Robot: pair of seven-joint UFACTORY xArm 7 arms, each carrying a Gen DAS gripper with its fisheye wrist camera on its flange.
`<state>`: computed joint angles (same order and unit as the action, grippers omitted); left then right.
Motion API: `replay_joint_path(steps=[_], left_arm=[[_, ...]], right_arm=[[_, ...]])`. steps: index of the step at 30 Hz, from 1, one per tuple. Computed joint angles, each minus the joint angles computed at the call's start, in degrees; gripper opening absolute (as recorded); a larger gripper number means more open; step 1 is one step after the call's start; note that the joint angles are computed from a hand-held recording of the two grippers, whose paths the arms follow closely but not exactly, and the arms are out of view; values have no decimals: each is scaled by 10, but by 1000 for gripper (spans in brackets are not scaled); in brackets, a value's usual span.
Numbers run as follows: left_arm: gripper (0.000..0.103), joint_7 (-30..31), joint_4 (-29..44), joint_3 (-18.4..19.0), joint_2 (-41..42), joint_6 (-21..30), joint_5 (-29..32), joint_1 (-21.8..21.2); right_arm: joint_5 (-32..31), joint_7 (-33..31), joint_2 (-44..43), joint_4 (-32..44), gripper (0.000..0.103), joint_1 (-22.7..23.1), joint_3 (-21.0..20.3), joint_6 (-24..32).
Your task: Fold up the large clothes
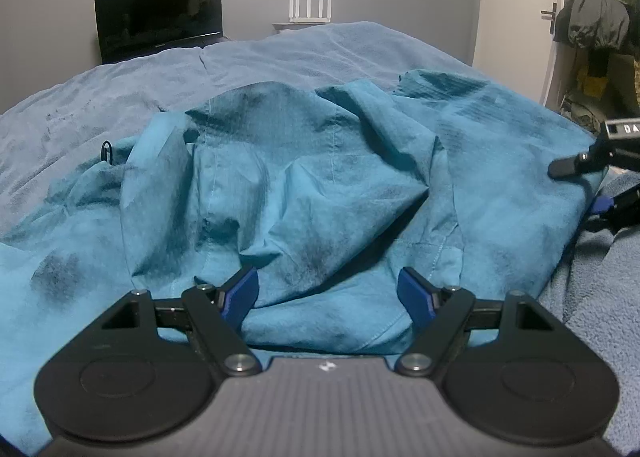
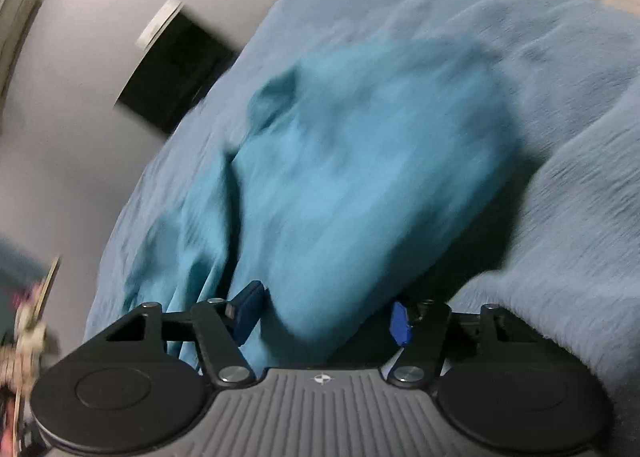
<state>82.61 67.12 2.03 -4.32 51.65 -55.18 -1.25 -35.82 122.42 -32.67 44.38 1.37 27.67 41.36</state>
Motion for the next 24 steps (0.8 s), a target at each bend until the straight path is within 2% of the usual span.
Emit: replay_joint_path(steps=[5, 11, 13, 14, 16, 17, 20, 24], left_arm=[[76, -1, -1, -1, -1, -3, 1, -1], [76, 1, -3, -1, -3, -8, 3, -3], [76, 1, -4, -1, -3, -9, 3, -3], [76, 1, -4, -1, -3, -9, 3, -3], [76, -1, -3, -1, -2, -9, 6, -4], [76, -1, -3, -2, -2, -11, 8, -4], [76, 2, -6, -4, -4, -19, 17, -6], [76, 16, -16, -5, -9, -33, 21, -11]], right_arm=[[-25, 76, -19, -11, 64, -33, 27, 20], [-61, 95, -48, -21, 63, -47, 34, 83], [-75, 99, -59, -32, 58, -47, 27, 79], [-79, 96, -62, -35, 51, -45, 23, 73], [-87, 71, -56, -23, 29, -43, 25, 83], [-88, 52, -64, -24, 25, -34, 22, 90], [-120, -21, -47, 20, 21, -35, 29, 104], [-192, -140, 27, 132, 20, -42, 61, 127]])
